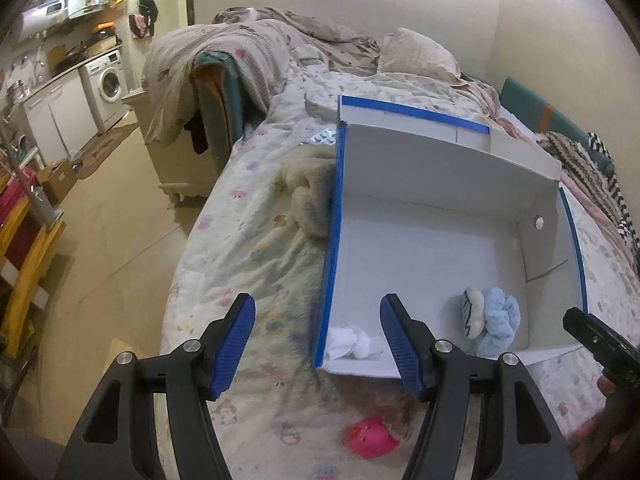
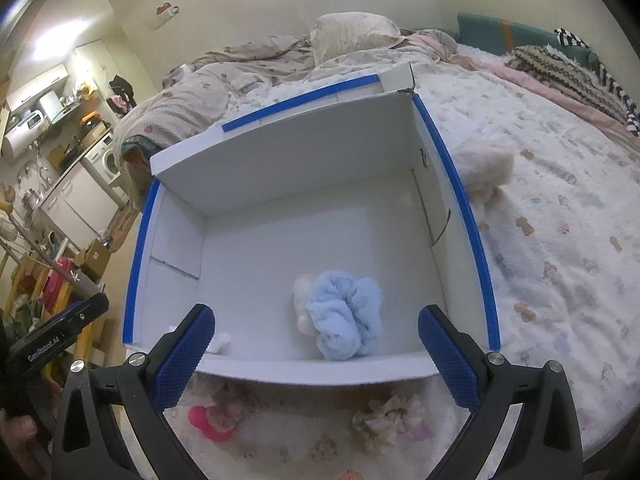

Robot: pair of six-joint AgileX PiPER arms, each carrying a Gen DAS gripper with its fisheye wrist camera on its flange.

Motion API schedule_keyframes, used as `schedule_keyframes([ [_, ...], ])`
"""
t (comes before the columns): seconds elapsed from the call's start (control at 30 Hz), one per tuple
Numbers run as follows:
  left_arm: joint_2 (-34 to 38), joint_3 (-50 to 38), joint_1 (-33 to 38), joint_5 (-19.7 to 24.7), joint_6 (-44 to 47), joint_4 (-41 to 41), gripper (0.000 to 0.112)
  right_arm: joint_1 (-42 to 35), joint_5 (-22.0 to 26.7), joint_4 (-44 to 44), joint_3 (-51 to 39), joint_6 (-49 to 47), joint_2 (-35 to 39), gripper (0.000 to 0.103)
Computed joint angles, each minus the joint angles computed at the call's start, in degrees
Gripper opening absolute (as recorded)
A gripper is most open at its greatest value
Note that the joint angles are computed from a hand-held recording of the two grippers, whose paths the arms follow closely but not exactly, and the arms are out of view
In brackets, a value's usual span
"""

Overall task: Organize soft objects
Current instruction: 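Open both tools to drop the sock and blue item in the box, then withdraw both tools from the box toward the remaining items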

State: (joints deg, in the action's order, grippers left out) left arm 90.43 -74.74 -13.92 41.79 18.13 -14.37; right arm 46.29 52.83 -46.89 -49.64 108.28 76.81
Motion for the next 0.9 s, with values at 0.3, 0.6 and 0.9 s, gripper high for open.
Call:
schedule_keyframes([
  [0.3, -2.91, 4.42, 2.51, -0.13, 0.52, -0.37, 0.062, 4.84, 3.24, 0.75, 0.63, 4.59, -1.09, 0.103],
  [0.6, -4.17, 6.29, 2.57, 0.57, 0.15, -0.06, 0.062, 8.85, 7.76, 3.09, -3.57, 2.7, -0.36, 0.103],
  [0.9, -4.39, 6.87, 1.66, 1.62, 0.03, 0.63, 0.062, 7.87, 4.7, 7.99, -3.13, -0.99, -1.27, 0.103],
])
